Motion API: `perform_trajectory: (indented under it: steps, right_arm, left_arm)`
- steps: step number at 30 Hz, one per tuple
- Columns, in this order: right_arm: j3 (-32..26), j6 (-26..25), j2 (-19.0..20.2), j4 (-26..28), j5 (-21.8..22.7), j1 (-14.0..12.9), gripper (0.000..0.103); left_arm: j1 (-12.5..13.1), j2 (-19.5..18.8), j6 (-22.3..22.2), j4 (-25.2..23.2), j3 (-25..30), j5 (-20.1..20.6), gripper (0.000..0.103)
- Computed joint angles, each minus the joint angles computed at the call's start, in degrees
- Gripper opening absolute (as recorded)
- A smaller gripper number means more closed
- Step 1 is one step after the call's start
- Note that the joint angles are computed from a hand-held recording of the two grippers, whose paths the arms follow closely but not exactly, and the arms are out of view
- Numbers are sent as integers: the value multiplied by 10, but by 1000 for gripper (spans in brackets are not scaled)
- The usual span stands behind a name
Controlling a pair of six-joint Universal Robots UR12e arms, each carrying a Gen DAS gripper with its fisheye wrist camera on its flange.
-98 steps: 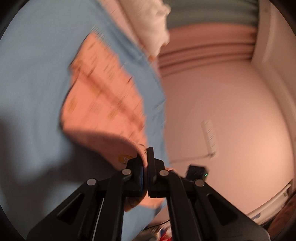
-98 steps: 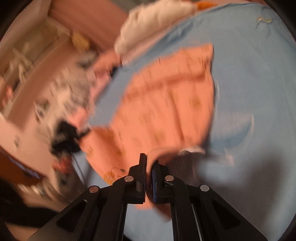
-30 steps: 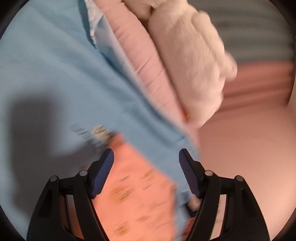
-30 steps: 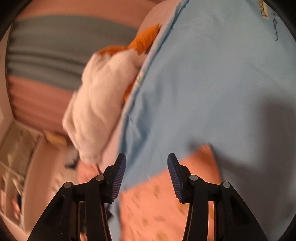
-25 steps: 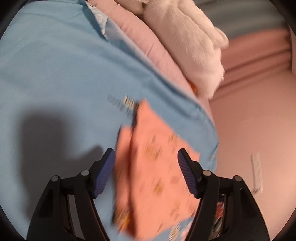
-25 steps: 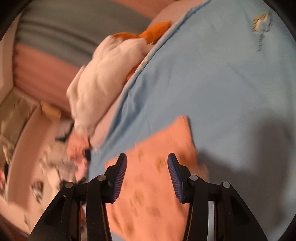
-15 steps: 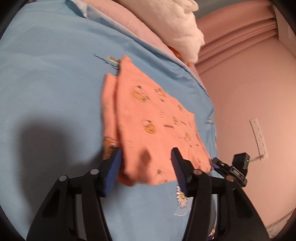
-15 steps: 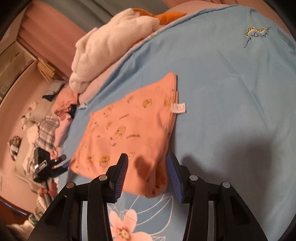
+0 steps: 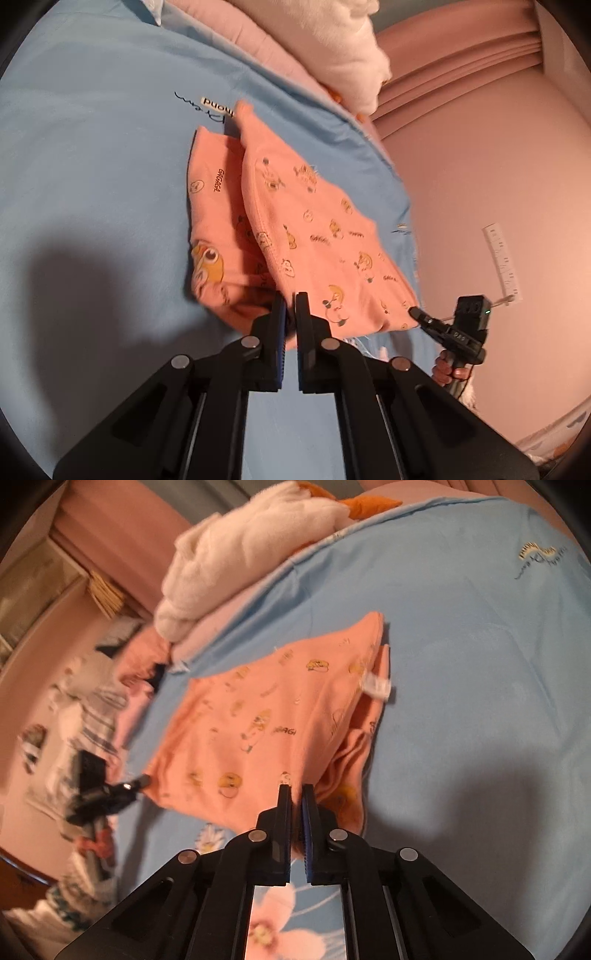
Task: Fold small clothes
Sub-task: 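Release the hem and smooth the folded shirt with both grippers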
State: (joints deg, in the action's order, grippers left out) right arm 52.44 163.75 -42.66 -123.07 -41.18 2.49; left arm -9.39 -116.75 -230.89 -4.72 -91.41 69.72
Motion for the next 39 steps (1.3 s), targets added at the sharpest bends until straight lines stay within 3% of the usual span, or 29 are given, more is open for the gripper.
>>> perform_trajectory:
  steps: [3, 8, 11, 12, 17, 19, 21, 24, 25, 26, 32, 36, 39]
  right_arm:
    - [12, -16, -8, 19, -4, -3, 6]
    - [-27, -8, 16, 73, -86, 12, 7]
    - [-27, 21, 20, 55, -61, 11, 7]
    - [-24, 22, 19, 50, -57, 11, 7]
    - [-26, 22, 18, 49, -58, 13, 8]
    - [-32, 25, 21, 56, -57, 14, 8]
    - [-34, 23, 22, 61, -62, 16, 8]
    - [-34, 21, 22, 63, -58, 14, 10]
    - [-33, 19, 21, 60, -57, 14, 10]
    - [-30, 16, 20, 56, -61, 14, 10]
    - [-9, -54, 1, 50, -122, 24, 6]
    - [-15, -24, 6, 37, -152, 24, 6]
    - [-30, -2, 13, 28, -168, 25, 6]
  left_arm:
    - [2, 8, -17, 15, -19, 1, 2]
    - [2, 10, -41, 13, -35, -10, 1]
    - [1, 8, -45, 38, -30, -8, 2]
    - [1, 7, -39, 38, -26, -8, 6]
    - [1, -5, -20, 9, -2, -15, 13]
    - [1, -10, -18, -1, 3, -21, 27]
    - [1, -12, -15, -12, 5, -29, 28]
    - [1, -10, -5, -16, 2, -32, 24]
    - [0, -8, 6, -31, 4, -27, 4]
    - [-1, -6, 17, -52, 7, -26, 2]
    - [-3, 14, 30, -85, -13, -2, 3]
    - [3, 27, 19, -104, -32, 3, 4]
    - [1, 39, 14, -135, -32, 53, 0]
